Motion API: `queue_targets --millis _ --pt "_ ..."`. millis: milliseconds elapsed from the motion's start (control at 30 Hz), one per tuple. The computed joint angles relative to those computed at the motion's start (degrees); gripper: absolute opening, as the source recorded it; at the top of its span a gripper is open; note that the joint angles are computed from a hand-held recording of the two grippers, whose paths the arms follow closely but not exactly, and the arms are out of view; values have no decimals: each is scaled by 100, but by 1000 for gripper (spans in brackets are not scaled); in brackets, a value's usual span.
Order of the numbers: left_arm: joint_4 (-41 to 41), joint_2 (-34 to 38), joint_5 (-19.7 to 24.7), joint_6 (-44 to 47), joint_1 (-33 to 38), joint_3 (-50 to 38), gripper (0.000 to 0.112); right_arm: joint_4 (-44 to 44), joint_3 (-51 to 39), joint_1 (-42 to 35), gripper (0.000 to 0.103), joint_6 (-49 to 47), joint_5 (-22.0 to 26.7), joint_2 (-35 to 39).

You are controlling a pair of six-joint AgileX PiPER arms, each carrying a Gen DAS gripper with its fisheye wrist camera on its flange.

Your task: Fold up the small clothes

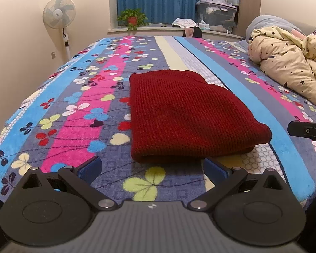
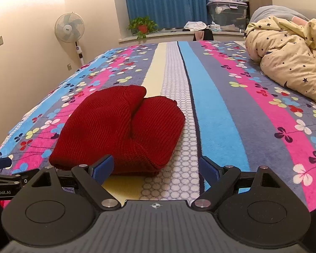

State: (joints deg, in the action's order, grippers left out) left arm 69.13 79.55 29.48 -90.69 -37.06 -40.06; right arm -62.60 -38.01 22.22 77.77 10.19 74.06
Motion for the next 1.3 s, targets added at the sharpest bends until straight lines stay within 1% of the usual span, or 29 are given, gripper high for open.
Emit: queue_targets --millis 1300 --pt "29 6 -45 -25 -6 16 103 -82 18 49 89 76 32 16"
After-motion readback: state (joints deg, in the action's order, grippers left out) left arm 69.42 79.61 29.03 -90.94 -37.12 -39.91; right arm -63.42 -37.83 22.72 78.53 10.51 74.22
